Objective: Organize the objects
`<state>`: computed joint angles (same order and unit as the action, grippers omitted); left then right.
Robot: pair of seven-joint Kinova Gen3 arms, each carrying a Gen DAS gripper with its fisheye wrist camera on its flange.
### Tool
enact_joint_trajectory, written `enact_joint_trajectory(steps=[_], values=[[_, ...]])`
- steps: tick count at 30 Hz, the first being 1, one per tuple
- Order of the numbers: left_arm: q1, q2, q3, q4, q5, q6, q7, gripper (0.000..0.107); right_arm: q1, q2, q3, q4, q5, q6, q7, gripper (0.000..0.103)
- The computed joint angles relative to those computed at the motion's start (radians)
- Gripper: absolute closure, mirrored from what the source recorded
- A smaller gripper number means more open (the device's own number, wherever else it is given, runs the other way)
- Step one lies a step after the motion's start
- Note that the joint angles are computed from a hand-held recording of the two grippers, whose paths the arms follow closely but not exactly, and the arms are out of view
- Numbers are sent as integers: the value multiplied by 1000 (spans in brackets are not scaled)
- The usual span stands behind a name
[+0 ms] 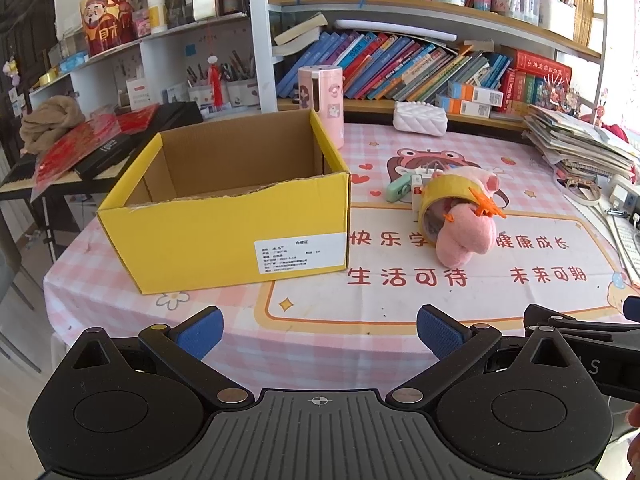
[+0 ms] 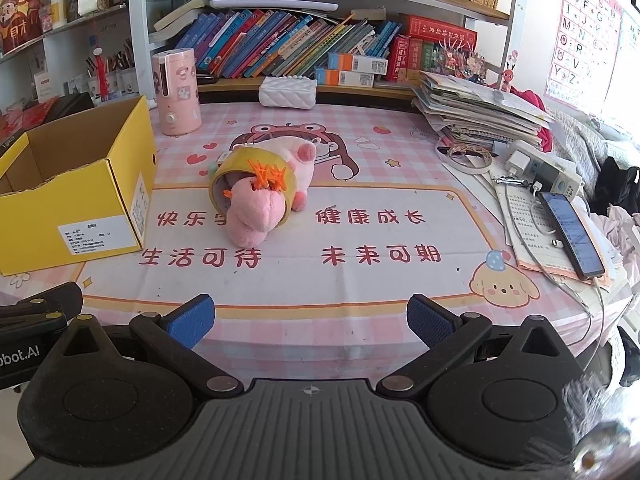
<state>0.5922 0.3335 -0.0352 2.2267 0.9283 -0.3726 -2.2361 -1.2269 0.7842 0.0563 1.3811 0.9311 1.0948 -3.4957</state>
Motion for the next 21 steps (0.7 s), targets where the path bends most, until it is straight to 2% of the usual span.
enact_joint_trajectory(steps=[7, 13, 21], values=[[7, 6, -2, -6, 15, -9, -6, 4, 7, -4, 1, 8, 6, -16, -1, 0], [35, 23, -21, -52, 148, 1, -114, 4, 33, -11, 6, 22, 28, -57, 21, 0], [10, 48, 21, -111, 315, -2, -257, 4, 69, -25, 13, 43, 47, -118, 57, 0]])
